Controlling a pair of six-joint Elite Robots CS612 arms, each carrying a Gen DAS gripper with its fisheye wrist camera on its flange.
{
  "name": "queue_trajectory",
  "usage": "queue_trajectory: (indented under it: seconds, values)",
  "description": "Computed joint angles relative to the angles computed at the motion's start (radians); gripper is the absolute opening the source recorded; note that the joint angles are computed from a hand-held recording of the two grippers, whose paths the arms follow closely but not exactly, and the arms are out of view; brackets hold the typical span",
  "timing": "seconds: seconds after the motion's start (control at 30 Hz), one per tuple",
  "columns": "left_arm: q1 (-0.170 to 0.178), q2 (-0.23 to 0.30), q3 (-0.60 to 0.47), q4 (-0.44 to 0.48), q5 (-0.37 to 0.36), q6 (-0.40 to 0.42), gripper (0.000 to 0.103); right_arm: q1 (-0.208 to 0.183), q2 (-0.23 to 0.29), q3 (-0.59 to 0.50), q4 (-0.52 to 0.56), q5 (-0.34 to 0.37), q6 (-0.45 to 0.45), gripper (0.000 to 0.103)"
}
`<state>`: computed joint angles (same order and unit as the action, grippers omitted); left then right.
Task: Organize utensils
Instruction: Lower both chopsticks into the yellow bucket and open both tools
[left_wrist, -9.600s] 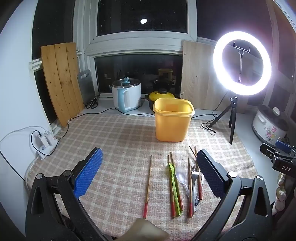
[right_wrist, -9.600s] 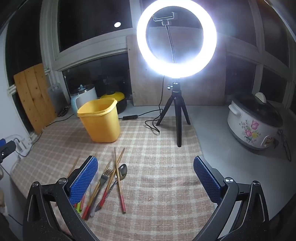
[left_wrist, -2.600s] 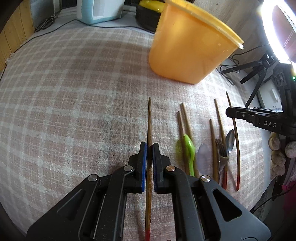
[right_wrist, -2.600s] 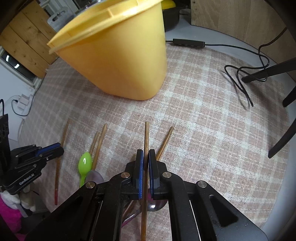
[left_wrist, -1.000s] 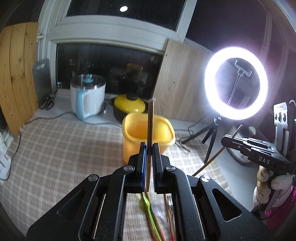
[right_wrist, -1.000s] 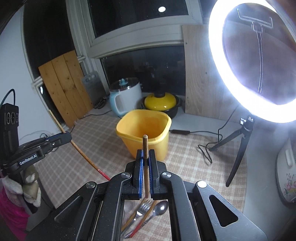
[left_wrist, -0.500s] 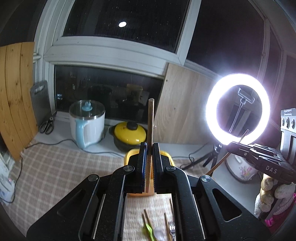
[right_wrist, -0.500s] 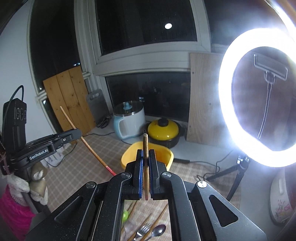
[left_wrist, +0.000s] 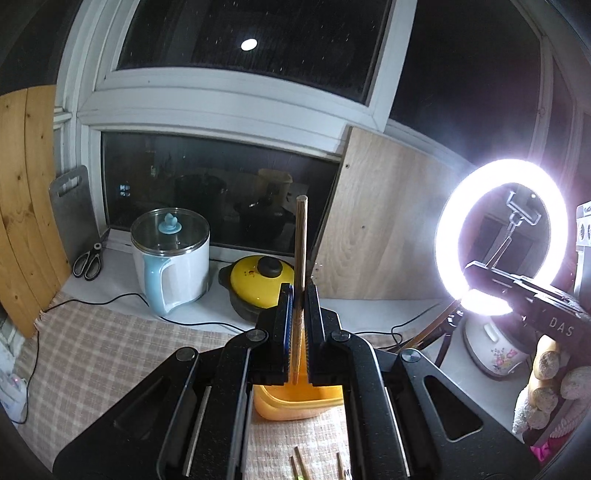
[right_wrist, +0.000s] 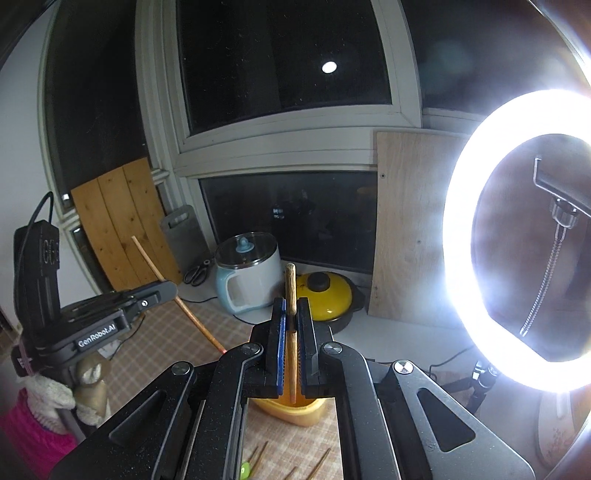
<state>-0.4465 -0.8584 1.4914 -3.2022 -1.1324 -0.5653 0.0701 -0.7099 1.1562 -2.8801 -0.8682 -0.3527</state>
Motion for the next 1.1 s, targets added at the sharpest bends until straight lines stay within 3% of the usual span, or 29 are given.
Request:
queue_trajectory:
  seconds: [0.13,0.53,1.1]
  values:
    - [0.013,0.022,-0.027,0.032,-0.023,-0.013,0.003,0.011,0.027,-0.036,-0.002,-0.037,0.006,0.004]
    - [0.04,0.084,-0.092,0.14,-0.105,-0.051,0.003,0.029,0.12,-0.162,0.171,-0.084,0.018,0.004]
    - [0.043,0.121,-0.124,0.218,-0.164,-0.069,0.003,0.05,0.168,-0.221,0.303,-0.137,-0.029,0.004]
